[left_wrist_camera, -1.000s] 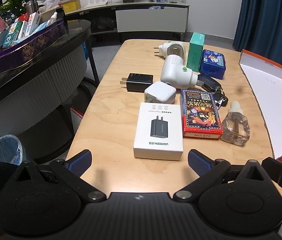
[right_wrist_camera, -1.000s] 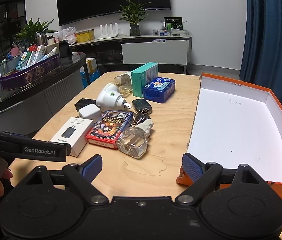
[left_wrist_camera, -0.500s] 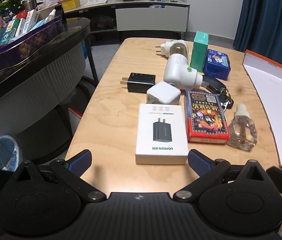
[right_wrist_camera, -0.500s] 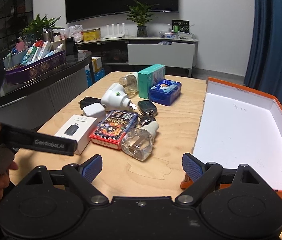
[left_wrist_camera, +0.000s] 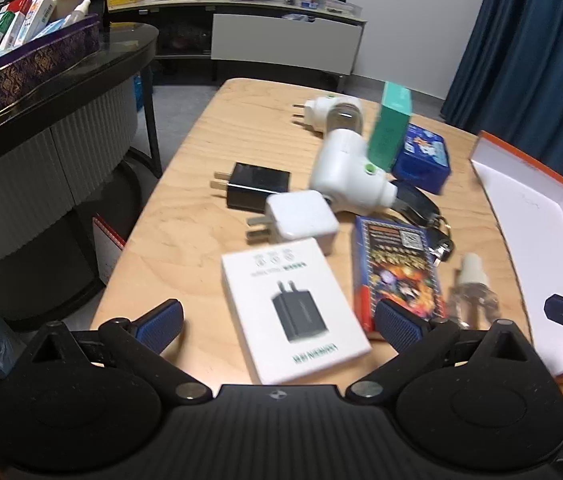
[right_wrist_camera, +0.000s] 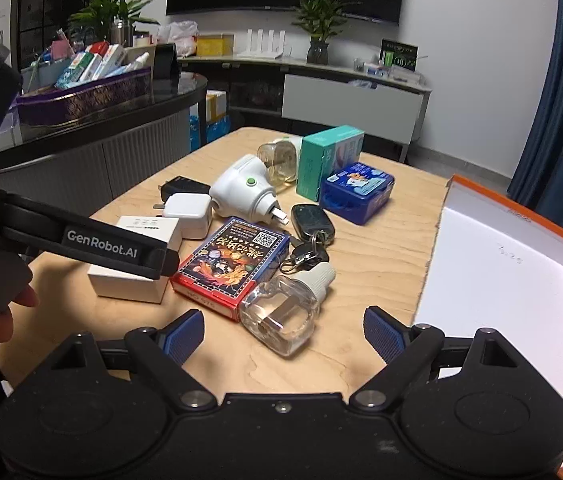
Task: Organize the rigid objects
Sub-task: 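Move both tools toward the clutter of objects on the table, then grasp the glass air freshener bottle with the right gripper while the left grasps the black charger box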
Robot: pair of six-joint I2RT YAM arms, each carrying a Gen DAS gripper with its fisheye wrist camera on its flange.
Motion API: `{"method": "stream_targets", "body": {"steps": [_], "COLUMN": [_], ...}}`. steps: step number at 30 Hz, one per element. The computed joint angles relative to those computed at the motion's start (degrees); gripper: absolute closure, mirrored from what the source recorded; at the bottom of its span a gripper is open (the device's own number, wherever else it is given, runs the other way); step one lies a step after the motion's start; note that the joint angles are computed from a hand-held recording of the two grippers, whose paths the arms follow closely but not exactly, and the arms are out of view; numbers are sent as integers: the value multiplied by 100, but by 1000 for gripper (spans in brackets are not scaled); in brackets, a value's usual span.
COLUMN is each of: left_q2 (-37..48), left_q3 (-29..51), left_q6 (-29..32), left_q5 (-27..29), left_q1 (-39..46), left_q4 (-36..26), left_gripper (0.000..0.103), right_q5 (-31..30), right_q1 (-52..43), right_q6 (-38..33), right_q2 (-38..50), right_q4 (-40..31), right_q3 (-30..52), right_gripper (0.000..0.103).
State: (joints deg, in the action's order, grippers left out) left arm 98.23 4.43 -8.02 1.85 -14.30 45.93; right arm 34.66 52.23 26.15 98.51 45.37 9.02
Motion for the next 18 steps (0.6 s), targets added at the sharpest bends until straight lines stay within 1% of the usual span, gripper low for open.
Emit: {"method": "stream_targets", "body": {"steps": [2, 3, 4, 5, 6, 7, 9, 11, 13, 14, 15, 16, 17, 18], "left_q2": [261, 372, 425, 408, 358, 318, 332, 304, 236, 189, 166, 157, 156, 157], "left_q3": [-2, -34, -107, -117, -119, -128, -189, -297, -374, -380, -384, -389, -396, -413], "left_q6": [69, 121, 187, 251, 341, 358, 382, 397, 414, 412, 417, 420, 420, 419], "left_q5": [277, 477, 528, 498, 528, 543, 741, 573, 511, 581, 665, 709, 723, 753], "left_q1": [281, 457, 538, 551, 585, 596, 689, 570, 521, 561, 614, 650, 668, 693], "left_q4": [265, 421, 622, 625, 583, 574, 699, 884, 987, 959, 944, 941, 944, 970], "left_gripper": [5, 10, 20, 27, 41, 42, 43, 44, 44, 44, 44, 44, 44, 44], "right_q5": [-184, -235, -281, -326, -374, -451, -619, -629, -856, -1026, -1174, -1223, -1046, -1044], "right_q1": [-195, -249, -300, -364, -422, -483, -606, -694, -859, -963, -1053, -1091, -1022, -1028], "right_q6": [-146, -183, -214, -219, -173, -123, -28, 125, 246, 307, 325, 308, 223, 135], "right_q2": [123, 191, 265, 317, 361, 410, 511, 634, 734, 753, 784, 817, 838, 836], "right_q4": [-92, -100, -111, -208, -314, -361, -423, -575, -372, -323, -296, -355, -352, -347], "right_q3": [147, 212, 284, 375, 471, 545, 669, 823, 799, 795, 802, 840, 839, 821], "right_gripper": [1, 1, 1, 1, 1, 1, 1, 2, 3, 9, 25, 30, 39, 39]}}
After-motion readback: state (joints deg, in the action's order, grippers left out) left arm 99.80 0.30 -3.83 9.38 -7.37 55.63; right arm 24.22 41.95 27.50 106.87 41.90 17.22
